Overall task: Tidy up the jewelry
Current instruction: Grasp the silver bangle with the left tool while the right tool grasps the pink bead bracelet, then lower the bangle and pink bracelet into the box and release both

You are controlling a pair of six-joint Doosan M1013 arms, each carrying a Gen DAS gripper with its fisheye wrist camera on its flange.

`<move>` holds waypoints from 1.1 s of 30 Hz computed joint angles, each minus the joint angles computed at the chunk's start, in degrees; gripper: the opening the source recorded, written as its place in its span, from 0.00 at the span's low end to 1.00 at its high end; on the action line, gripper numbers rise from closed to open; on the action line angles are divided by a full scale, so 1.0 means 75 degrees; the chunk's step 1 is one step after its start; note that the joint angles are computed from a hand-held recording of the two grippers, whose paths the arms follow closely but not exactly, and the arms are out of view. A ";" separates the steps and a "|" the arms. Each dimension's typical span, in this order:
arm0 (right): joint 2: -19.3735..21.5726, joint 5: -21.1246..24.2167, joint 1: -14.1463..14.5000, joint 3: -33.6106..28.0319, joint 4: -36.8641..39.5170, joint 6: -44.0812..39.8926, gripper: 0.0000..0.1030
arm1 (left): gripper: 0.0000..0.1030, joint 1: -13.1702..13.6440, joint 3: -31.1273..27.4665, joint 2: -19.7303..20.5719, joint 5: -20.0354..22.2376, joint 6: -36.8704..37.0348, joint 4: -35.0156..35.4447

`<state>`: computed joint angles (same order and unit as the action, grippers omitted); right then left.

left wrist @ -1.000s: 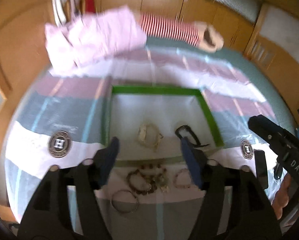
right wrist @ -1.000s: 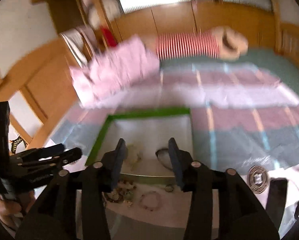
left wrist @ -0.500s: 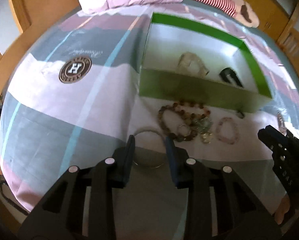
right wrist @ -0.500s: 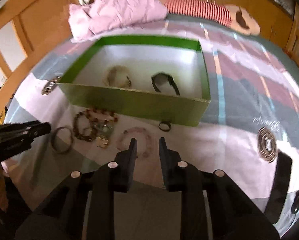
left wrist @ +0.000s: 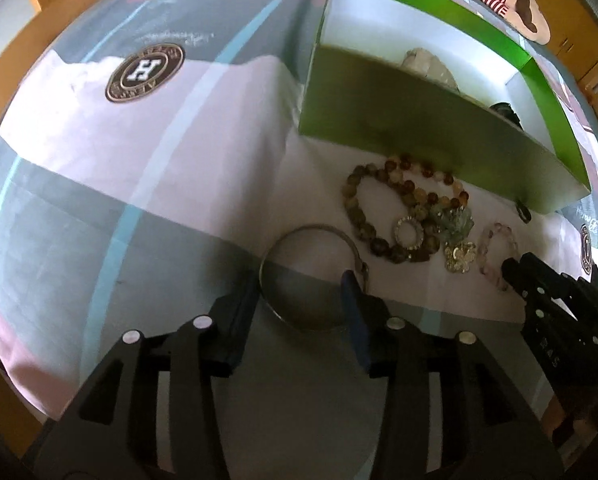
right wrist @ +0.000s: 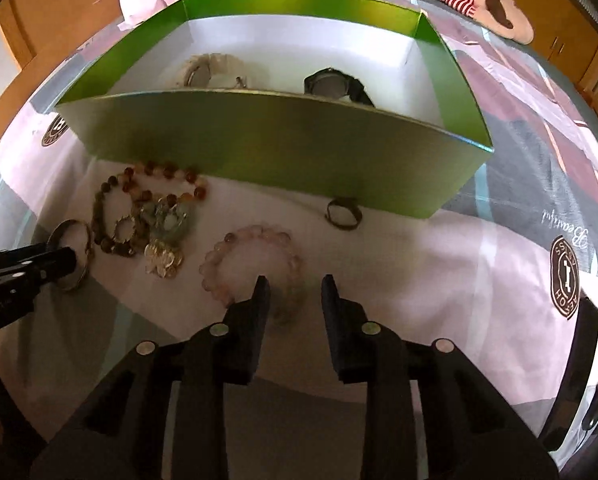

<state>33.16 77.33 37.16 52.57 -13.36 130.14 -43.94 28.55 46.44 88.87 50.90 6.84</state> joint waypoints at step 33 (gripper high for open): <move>-0.0108 0.0700 -0.0184 0.0047 0.0361 -0.0421 0.26 | 0.34 -0.0265 -0.0422 0.0226 0.0240 0.1848 -0.0716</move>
